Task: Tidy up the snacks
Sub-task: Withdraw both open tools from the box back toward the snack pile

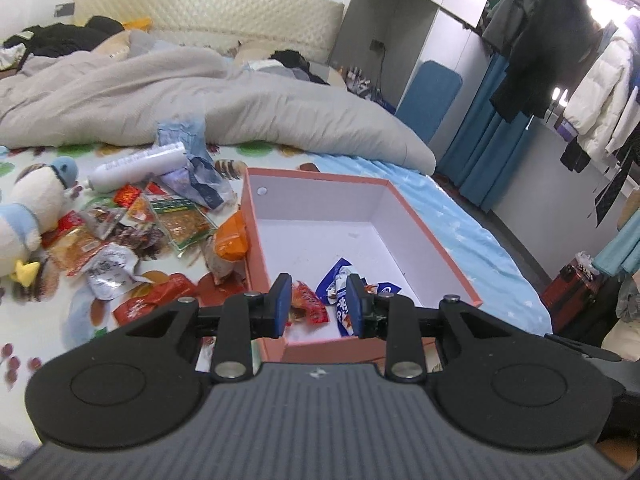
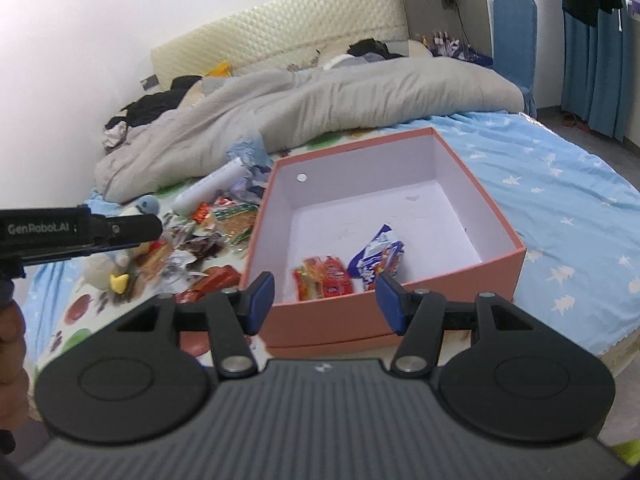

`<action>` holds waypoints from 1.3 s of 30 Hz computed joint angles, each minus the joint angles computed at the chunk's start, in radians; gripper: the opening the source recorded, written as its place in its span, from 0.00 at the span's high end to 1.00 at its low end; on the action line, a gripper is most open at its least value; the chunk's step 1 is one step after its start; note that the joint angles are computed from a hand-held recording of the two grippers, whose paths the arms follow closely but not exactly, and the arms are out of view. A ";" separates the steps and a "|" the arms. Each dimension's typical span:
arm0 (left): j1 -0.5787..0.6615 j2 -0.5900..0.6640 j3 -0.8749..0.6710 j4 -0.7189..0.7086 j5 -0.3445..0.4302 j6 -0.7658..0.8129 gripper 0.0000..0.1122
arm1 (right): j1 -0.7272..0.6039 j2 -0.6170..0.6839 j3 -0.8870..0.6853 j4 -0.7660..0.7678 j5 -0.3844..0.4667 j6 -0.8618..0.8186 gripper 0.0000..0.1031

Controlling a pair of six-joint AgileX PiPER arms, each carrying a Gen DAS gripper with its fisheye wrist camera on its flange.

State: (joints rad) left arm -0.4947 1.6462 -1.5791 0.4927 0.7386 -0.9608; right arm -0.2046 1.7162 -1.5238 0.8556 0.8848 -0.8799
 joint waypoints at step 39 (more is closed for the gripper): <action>-0.332 -0.529 0.563 0.352 0.365 -0.584 0.65 | 0.174 -0.331 0.418 0.089 0.019 -0.175 0.43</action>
State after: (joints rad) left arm -0.8271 1.1171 -1.0164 0.8452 1.1039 -1.5453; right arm -0.0309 1.3855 -1.1060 0.9442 0.9038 -1.0552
